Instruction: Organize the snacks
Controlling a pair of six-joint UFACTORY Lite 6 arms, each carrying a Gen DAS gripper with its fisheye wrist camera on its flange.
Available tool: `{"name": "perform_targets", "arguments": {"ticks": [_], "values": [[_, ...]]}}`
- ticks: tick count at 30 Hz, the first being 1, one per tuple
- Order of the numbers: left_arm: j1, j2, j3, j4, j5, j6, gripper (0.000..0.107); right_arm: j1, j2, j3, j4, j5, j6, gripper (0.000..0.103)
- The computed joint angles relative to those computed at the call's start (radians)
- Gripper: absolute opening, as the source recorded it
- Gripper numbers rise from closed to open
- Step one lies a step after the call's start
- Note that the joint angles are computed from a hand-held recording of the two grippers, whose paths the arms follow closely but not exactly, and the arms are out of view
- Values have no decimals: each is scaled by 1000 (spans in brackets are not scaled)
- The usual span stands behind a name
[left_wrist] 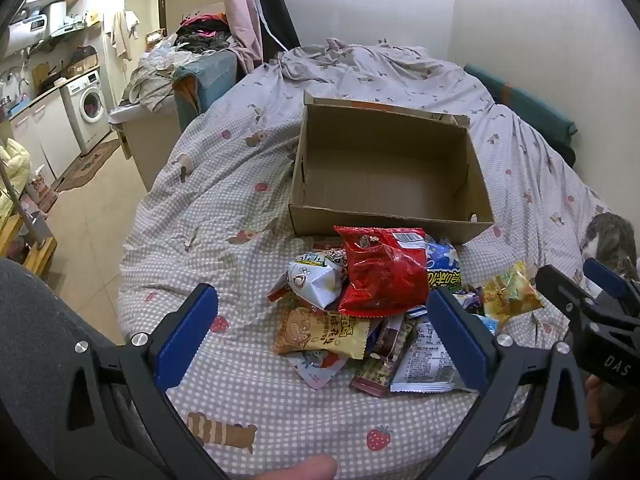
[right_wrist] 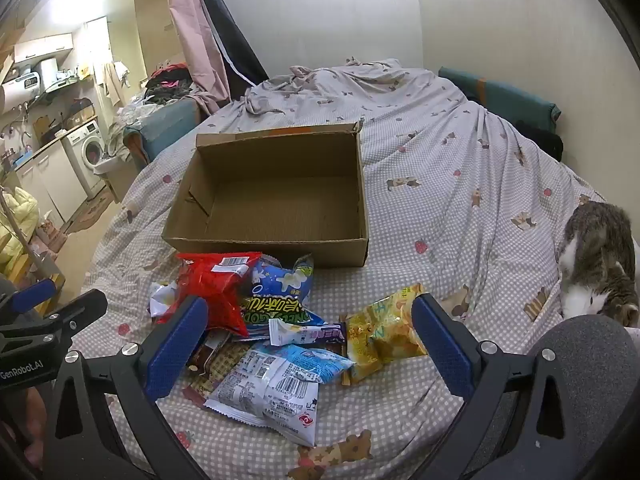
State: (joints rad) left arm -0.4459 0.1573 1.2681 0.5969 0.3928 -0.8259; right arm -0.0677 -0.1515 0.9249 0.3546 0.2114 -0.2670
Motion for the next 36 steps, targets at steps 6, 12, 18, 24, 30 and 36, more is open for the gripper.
{"name": "perform_targets", "arguments": {"ticks": [6, 12, 18, 24, 30, 36], "values": [[1, -1, -1, -10, -4, 6, 103, 0, 3, 5, -15, 10, 16, 103], [1, -1, -2, -6, -6, 2, 103, 2, 3, 4, -21, 7, 21, 103], [2, -1, -2, -7, -7, 3, 103, 4, 5, 5, -37, 6, 37, 103], [-5, 5, -2, 22, -9, -22, 103, 16, 3, 6, -82, -1, 86, 103], [-11, 9, 19, -3, 7, 1, 103, 10, -2, 2, -58, 3, 57, 103], [-11, 8, 20, 3, 11, -1, 103, 12, -2, 4, -82, 3, 80, 103]]}}
